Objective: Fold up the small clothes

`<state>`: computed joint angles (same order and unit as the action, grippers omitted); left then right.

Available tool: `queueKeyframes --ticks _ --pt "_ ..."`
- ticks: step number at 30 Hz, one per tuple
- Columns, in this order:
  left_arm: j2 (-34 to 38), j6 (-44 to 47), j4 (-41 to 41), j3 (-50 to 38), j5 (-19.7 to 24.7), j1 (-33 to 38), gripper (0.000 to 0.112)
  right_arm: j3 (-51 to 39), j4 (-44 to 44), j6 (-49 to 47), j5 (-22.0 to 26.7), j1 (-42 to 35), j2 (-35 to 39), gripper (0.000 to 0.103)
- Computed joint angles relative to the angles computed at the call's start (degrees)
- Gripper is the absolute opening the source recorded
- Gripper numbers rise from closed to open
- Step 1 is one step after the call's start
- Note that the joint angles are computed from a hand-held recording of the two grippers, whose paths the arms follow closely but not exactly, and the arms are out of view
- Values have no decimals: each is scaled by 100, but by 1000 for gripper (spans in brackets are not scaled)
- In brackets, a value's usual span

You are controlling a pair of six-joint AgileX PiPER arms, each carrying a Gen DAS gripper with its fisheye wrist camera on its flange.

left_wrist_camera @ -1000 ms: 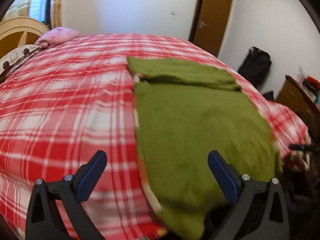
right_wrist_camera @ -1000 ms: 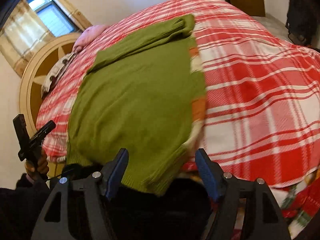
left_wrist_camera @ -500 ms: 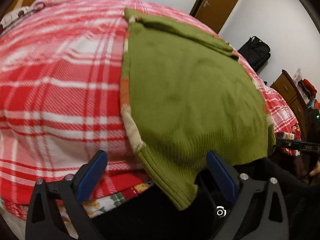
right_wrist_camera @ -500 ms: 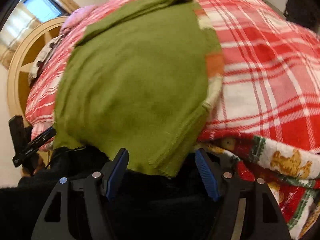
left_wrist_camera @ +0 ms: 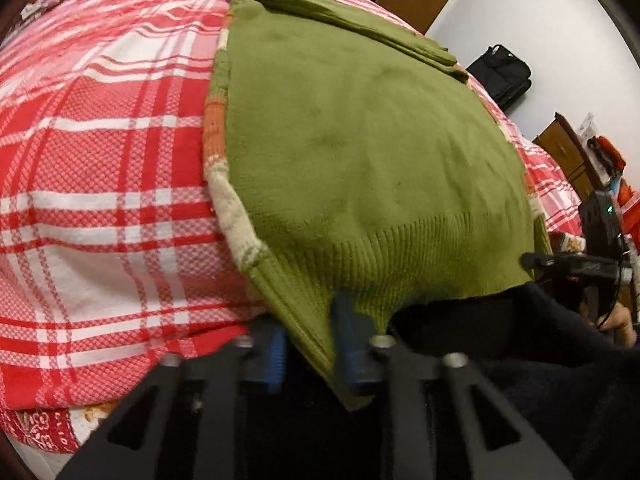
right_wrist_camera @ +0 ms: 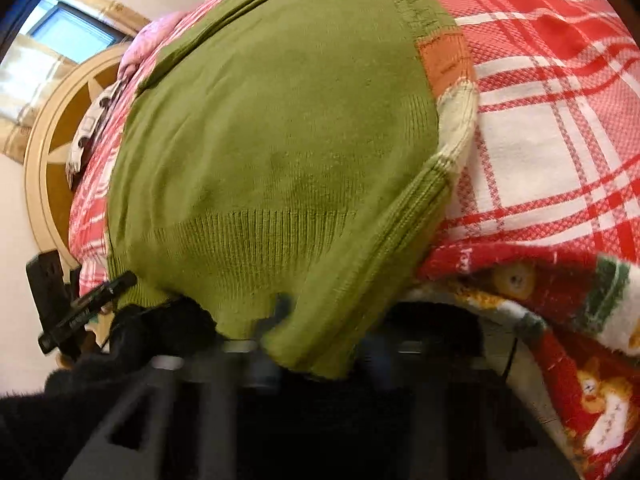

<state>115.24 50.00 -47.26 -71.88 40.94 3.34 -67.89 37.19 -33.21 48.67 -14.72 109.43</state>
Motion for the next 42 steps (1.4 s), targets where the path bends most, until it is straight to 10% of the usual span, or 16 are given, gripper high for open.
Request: queueKeyframes --ticks 13,24,29,31,33,35,36,42 --pt "-244 467 -1055 -730 810 507 8 -1002 2088 -975 1591 -908 -57 7" --pt "1480 -2244 745 -4351 897 46 8 -3847 1991 499 943 -518 1702 7" --pt "1963 -3305 2014 -5381 802 -122 20 -4537 1787 1001 782 -406 2204 7" --pt "1826 -3223 2080 -5140 495 -54 44 -4558 1864 1086 871 -459 2266 9" --pt "1576 -2755 1608 -4642 96 131 77 -4519 2153 942 947 -574 2308 22" --pt "1421 -2344 1335 -4302 -312 208 80 -4231 2565 654 943 -696 2197 70" --pt "1420 -2227 1359 -4309 -345 213 80 -3869 2970 321 840 -779 2033 76" --pt "1791 -2083 1983 -4970 -114 -119 80 -2638 3353 -734 117 -860 1068 77"
